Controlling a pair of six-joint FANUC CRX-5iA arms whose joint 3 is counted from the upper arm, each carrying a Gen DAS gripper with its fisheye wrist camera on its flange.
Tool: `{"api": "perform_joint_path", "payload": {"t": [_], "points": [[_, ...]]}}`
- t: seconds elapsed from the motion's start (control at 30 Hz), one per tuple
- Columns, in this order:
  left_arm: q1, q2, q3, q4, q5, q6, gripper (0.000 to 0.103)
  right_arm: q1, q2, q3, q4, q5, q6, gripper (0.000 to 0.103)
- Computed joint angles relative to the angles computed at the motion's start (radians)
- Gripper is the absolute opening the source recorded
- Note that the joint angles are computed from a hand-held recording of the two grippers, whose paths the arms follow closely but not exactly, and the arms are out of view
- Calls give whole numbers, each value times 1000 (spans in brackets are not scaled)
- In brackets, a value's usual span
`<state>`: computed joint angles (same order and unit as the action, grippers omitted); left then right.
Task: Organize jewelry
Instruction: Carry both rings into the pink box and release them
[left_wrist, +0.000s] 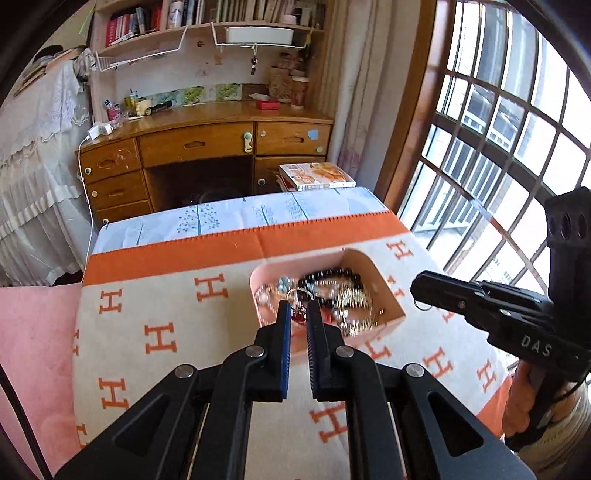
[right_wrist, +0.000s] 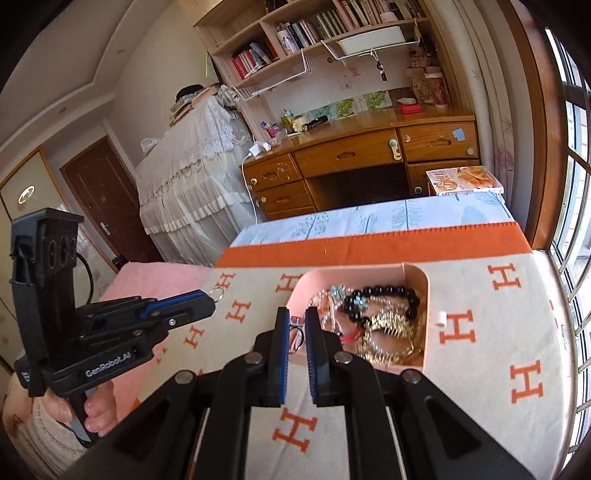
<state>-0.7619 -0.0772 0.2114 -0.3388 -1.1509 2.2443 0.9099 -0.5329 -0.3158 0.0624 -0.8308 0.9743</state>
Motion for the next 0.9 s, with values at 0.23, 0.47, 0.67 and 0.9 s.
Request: {"api": "perform_joint_path", "payload": {"t": [0.23, 0.47, 0.67, 0.9], "points": [[120, 116, 77, 141, 44, -49, 6, -225, 193, 217, -265, -74, 182, 9], [174, 172, 32, 239, 94, -51, 66, -307, 325, 274, -337, -170, 190, 10], [149, 148, 3, 169, 93, 23, 76, -318, 315, 232, -346, -158, 168, 16], [73, 64, -38, 56, 63, 130, 101, -186, 178, 101, -154, -91, 30, 16]]}}
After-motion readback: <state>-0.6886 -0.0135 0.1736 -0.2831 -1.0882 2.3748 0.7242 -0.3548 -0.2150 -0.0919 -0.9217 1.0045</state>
